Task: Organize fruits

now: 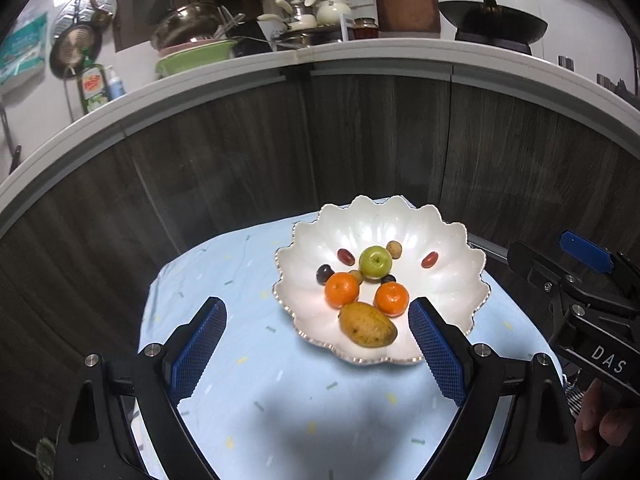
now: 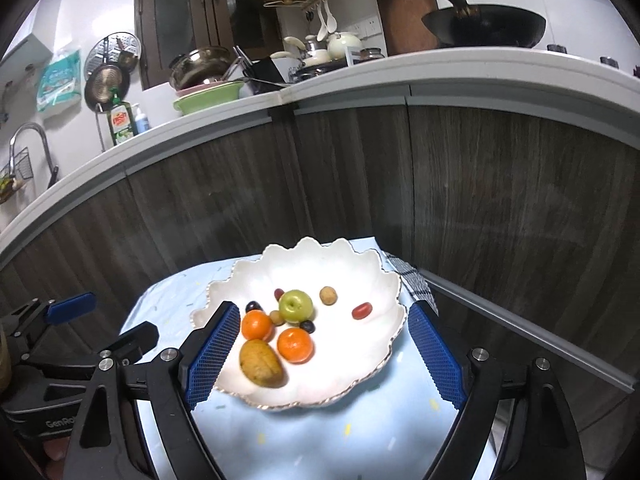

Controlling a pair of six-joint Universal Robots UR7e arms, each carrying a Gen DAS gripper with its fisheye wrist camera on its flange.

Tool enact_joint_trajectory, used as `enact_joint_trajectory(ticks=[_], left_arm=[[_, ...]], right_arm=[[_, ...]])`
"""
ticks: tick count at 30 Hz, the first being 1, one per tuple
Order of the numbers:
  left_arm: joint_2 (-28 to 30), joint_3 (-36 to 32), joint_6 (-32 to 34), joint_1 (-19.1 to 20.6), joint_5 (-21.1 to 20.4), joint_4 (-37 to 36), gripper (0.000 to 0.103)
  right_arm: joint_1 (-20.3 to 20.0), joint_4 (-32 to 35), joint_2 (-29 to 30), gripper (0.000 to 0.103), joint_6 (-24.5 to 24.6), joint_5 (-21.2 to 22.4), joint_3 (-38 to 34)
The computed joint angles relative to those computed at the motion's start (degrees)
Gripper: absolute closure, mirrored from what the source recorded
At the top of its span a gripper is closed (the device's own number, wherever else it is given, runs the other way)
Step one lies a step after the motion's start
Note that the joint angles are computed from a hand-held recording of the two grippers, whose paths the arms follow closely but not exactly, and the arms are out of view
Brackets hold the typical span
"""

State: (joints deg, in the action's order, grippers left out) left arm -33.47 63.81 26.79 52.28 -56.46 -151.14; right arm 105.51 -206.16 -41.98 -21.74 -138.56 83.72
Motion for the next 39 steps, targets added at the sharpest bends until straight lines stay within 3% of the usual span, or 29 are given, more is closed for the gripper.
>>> enact_joint_trajectory(ticks=[11,28,33,39], left_arm=[[-8.61,11.01,-5.94,-1.05,2.82,-2.78,0.010],[-17.13,22.29,-9.70,-1.88,6.89,-6.85,0.008],[-18.44,24.04,-10.34,-1.75,8.16,-7.18,0.006],[-19.34,25.23,-10.49,-1.57,9.21,-7.76,0.004]], right_arm=[[4.88,-2.30,-0.39,0.015,-2.51,-3.39,2.55],[8.66,-1.26,-0.93,0.014,2.19,-7.55,7.10],[9.24,-3.99,0.17,0.014,-0.37,-9.18,6.63],[10.15,-8.15,1.92,0.007,-4.04,-11.48,5.43]])
